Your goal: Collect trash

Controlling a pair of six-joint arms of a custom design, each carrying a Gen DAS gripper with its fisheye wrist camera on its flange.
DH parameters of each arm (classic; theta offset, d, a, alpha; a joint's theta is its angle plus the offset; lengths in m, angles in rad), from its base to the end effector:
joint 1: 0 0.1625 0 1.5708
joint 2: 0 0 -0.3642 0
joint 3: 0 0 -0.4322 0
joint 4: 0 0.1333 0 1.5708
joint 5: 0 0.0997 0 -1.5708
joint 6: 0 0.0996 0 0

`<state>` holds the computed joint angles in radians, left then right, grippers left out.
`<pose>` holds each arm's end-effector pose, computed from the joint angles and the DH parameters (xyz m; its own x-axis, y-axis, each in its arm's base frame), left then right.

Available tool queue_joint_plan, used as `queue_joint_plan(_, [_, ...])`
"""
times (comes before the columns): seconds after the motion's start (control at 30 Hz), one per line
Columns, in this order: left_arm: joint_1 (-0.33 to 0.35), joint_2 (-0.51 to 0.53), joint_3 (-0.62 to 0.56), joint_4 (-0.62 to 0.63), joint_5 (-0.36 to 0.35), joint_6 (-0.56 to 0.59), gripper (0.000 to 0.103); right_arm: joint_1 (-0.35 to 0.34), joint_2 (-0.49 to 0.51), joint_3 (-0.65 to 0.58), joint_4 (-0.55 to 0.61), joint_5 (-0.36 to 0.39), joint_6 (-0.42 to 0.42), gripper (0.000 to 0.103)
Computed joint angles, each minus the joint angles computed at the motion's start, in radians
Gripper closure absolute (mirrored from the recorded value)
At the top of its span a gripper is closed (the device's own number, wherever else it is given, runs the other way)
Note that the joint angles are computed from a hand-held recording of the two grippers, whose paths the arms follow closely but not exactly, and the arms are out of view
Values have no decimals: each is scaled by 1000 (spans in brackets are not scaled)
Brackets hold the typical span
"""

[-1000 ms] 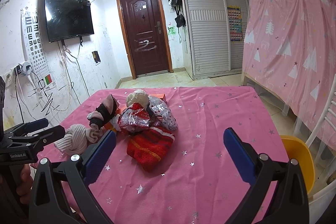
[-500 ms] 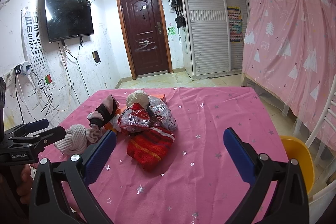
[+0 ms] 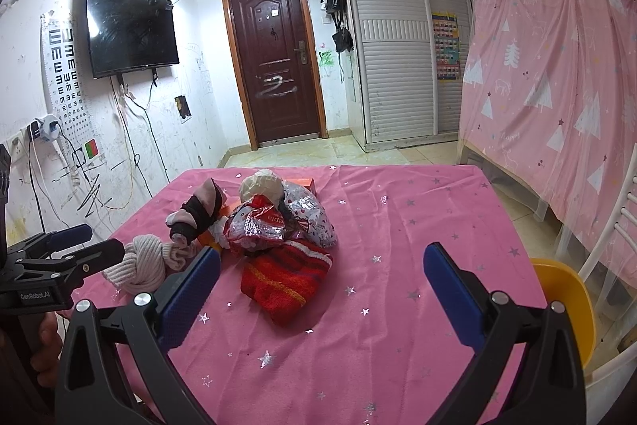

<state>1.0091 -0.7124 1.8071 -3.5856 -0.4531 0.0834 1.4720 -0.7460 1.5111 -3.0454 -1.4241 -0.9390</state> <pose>-0.1143 -0.6001 0.0693 -0.7220 -0.3283 -0.6090 0.3841 0.5419 -0.7475 0.0762 -0.7301 0.1005 -0.6473 -0.6076 0.4602 -0.7578 0.4482 -0.4742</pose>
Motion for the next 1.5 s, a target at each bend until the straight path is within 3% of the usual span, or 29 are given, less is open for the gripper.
queue_joint_plan(0.6, [36,-24,7,114,-24,-105,6,1,47,-51,50,-38,-3,8])
queue_joint_plan(0.9, [78,-41,-8,201,-51,-157,6,24,94,-127,184,-105,-50,8])
queue_joint_plan(1.0, [94,-52,-14,247,-77,-177,18,33,113,-154,217,-131,-71,8])
queue_joint_plan(1.1, [103,-49,-21,255,-75,-171,21,43,137,-201,286,-155,-71,8])
queue_joint_plan(1.27, [113,-53,-23,268,-80,-171,30,57,190,-312,437,-206,-24,8])
queue_joint_plan(1.3, [115,-58,-20,276,-77,-178,38,62,201,-331,459,-227,-18,8])
queue_joint_plan(1.37, [118,-69,-14,288,-86,-184,42,69,216,-355,481,-253,-8,8])
queue_joint_plan(1.4, [119,-72,-10,285,-90,-181,44,72,221,-365,494,-261,-5,10])
queue_joint_plan(1.5, [118,-73,-4,268,-92,-172,46,76,233,-384,517,-279,6,50])
